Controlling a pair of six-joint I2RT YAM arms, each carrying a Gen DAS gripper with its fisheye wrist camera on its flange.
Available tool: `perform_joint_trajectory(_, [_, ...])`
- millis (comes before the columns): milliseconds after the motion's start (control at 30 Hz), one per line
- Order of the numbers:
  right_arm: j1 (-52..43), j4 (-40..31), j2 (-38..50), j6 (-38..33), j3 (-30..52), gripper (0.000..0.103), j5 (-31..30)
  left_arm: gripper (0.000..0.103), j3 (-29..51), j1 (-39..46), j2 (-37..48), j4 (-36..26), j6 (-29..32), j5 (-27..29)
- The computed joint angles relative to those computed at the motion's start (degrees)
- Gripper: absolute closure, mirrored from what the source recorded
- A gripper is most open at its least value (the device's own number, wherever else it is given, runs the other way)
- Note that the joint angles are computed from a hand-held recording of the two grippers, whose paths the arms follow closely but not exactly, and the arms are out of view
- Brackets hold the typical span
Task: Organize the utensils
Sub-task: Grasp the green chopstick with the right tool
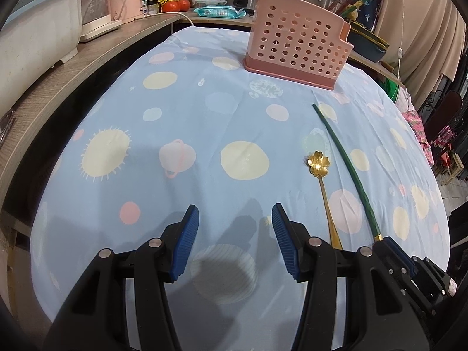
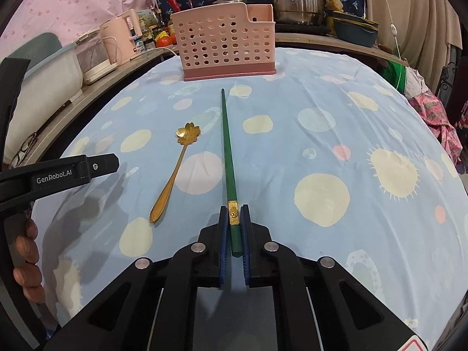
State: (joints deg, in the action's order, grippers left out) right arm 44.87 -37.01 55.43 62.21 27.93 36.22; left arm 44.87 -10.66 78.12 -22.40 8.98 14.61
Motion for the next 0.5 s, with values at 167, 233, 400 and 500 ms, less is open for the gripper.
perform_joint_trajectory(167, [0.6,-3.6,-3.4,3.4,-0.8,0.096,0.9,0.053,-0.8,0.0,-1.6,-0.7,0.5,0.4])
perform_joint_trajectory(233, [0.8,-5.5,-5.3,5.2,-1.4,0.096,1.4,0.053,-1.1,-0.3,-2.1,-0.9,0.6,0.5])
perform_joint_trajectory(400, [1.8,-9.8,-9.3,8.7,-2.3,0.096,2.3,0.048,-2.4,-1.9,-3.7,-1.6,0.5,0.4])
perform_joint_trajectory(500, [2.1,-11.5,-11.1,9.9,-2.6,0.096,2.6,0.045,-3.3,-3.6,-4.9,-1.8,0.2,0.1])
